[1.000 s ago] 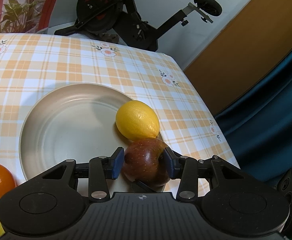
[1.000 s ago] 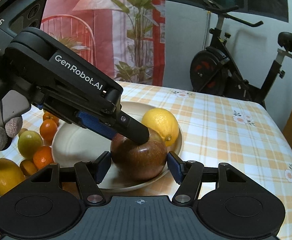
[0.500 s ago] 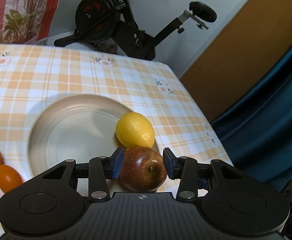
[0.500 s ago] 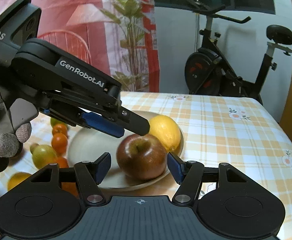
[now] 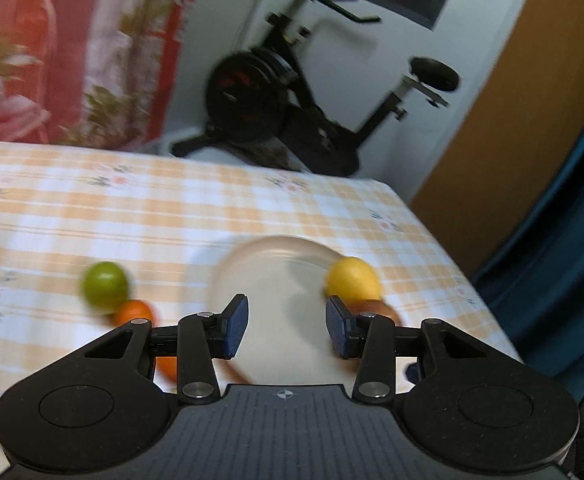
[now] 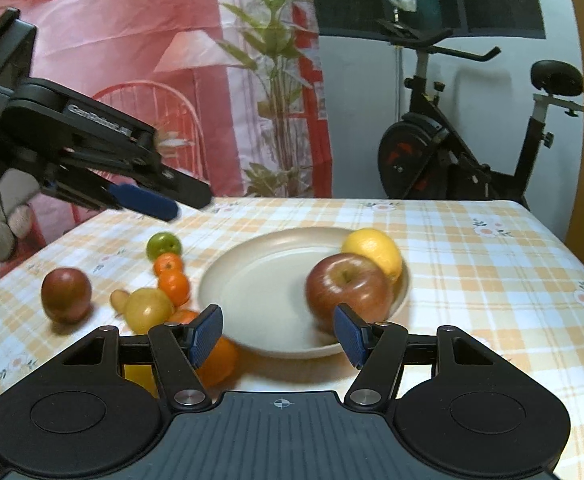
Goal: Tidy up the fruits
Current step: 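Lower the red apple onto the plate and open the left tool, then close the right tool on a tangerine while the left tool moves toward the kiwi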
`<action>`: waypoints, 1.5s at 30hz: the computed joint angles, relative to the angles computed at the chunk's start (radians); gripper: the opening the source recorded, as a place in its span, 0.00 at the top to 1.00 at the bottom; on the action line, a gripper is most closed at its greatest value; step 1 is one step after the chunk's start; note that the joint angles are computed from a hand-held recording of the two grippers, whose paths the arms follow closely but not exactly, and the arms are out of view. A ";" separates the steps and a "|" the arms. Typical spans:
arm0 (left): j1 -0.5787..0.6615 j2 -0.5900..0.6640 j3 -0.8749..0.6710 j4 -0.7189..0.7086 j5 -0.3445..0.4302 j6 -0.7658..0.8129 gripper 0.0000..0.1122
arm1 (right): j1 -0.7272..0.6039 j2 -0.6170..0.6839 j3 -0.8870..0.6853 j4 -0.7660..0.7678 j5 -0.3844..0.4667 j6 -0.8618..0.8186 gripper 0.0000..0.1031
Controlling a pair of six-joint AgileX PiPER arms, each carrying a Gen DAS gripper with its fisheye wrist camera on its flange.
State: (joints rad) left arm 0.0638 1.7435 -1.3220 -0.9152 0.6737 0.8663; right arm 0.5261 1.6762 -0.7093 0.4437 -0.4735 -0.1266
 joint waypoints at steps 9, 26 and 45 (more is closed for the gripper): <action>0.104 -0.116 0.159 -0.023 -0.137 0.084 0.60 | 0.056 0.019 -0.034 0.092 0.043 -0.061 0.44; 0.167 -0.260 0.439 -0.350 -0.311 0.527 0.59 | 0.099 0.083 -0.016 0.116 -0.075 -0.035 0.46; 0.142 -0.246 0.463 -0.324 -0.345 0.519 0.59 | 0.059 0.095 -0.030 -0.132 -0.010 0.126 0.52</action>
State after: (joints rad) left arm 0.2054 1.4979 -0.8586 -1.2391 0.3290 1.3855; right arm 0.5856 1.7710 -0.7391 0.3113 -0.4832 -0.0010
